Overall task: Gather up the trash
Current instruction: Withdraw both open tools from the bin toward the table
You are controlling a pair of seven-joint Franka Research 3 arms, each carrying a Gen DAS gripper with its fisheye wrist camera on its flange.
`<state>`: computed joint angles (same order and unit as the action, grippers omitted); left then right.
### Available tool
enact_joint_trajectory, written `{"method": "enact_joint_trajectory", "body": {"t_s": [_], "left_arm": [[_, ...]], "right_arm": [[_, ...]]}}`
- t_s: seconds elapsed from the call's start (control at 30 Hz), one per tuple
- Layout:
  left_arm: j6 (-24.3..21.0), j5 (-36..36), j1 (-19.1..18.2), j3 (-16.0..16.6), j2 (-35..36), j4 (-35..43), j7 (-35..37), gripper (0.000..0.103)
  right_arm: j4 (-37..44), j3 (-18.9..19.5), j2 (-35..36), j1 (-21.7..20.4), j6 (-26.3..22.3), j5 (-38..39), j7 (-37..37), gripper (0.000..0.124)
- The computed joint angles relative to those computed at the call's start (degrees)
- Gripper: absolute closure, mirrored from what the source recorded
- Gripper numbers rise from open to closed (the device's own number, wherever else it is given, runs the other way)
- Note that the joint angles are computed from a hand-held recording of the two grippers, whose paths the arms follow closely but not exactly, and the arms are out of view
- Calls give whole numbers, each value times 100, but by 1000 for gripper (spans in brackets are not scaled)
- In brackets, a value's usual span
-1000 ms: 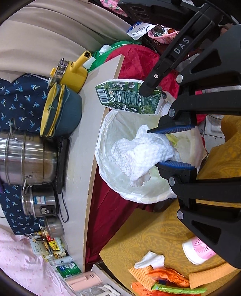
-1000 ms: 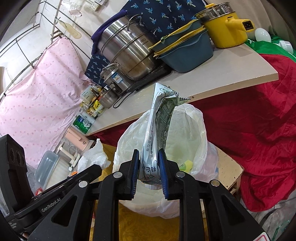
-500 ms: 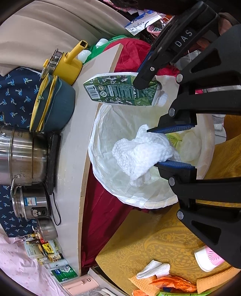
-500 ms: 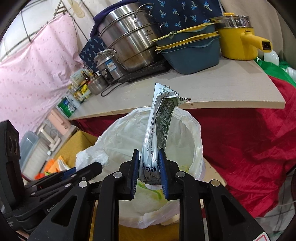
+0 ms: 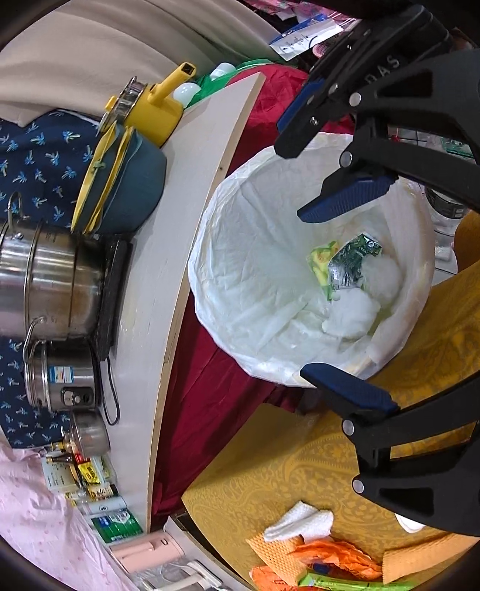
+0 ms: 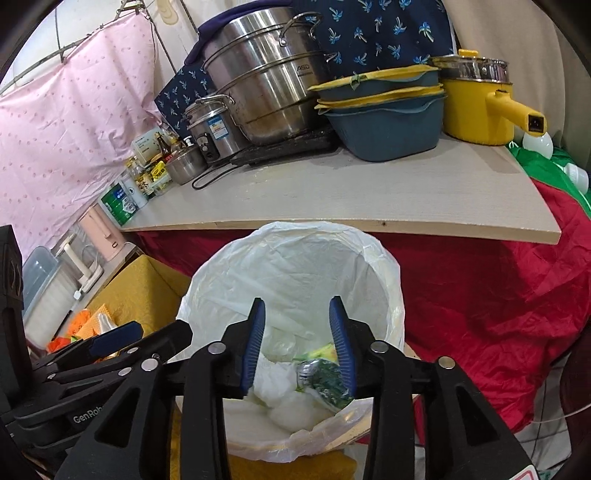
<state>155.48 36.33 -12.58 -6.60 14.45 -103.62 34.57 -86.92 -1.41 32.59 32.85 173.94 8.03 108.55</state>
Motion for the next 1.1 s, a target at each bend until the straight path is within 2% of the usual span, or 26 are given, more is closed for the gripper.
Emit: {"method": "enact_joint_trajectory", "body": {"t_s": [0.3, 0.6, 0.9, 1.1], "left_arm": [[48, 365, 65, 32, -539, -482, -463, 28], [45, 845, 328, -112, -1262, -1092, -1038, 26], [-8, 1144, 751, -331, -2168, -1845, -1552, 24], [19, 1127, 1033, -445, -2802, -2379, -1724, 24]], "right_arm": [[-167, -626, -290, 586, 116, -468, 477, 72], [-344, -1107, -586, 1139, 169, -1165, 993, 66], [-401, -1235, -810, 1479, 233, -1738, 1386, 59], [-378, -1142, -917, 1570, 180, -2026, 1498, 58]]}}
